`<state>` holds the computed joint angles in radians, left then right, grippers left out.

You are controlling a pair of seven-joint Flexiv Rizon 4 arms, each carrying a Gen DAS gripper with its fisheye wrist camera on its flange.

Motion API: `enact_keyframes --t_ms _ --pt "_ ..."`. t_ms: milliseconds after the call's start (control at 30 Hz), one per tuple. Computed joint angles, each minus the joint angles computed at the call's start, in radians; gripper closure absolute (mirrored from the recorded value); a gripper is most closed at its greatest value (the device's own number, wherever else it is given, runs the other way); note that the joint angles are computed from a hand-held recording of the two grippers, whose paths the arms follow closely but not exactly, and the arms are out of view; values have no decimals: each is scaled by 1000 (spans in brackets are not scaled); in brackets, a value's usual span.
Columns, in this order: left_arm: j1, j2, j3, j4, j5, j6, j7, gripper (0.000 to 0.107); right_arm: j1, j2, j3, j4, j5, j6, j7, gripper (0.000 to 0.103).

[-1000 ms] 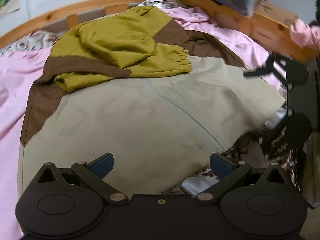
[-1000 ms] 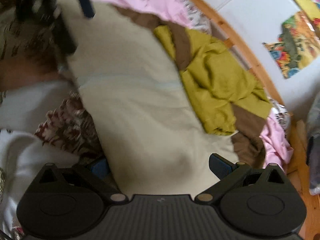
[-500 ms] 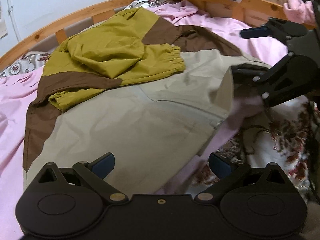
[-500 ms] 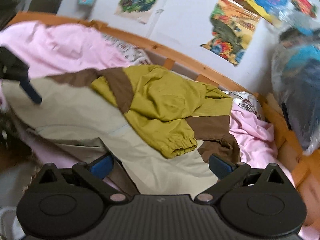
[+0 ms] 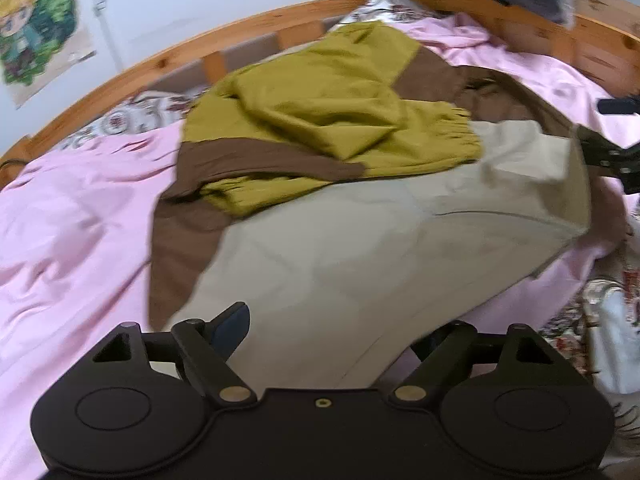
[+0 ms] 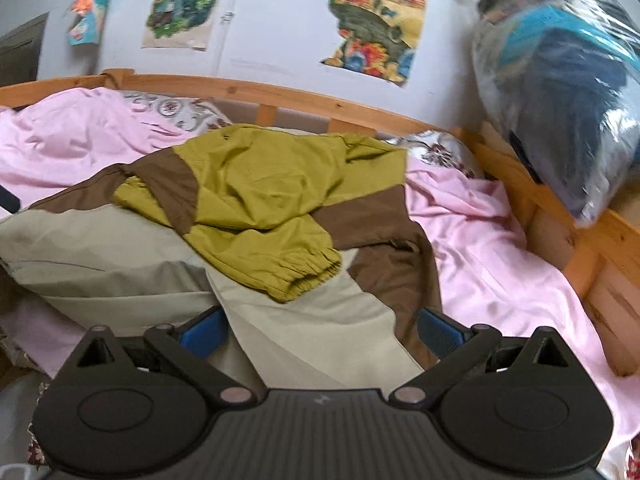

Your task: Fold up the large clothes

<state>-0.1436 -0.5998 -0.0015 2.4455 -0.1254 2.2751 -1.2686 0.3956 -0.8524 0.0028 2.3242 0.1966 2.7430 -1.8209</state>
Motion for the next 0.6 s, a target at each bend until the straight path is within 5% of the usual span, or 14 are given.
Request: enact_keyframes --t_ms 267,333,400,500,600 --pt "55 9 37 64 5 34 -11 41 31 20 -26 12 55 -86 -18 34" --pt "58 -9 42 73 7 53 -8 61 41 32 -35 13 68 -131 -25 54" --pt "50 -20 48 81 -1 62 4 76 35 42 -33 20 53 -158 -26 90" --pt "50 -44 49 101 8 139 -10 101 49 45 -37 38 65 -117 -56 99" --pt "43 -58 52 118 8 254 -33 106 52 68 -28 69 85 -50 -76 101"
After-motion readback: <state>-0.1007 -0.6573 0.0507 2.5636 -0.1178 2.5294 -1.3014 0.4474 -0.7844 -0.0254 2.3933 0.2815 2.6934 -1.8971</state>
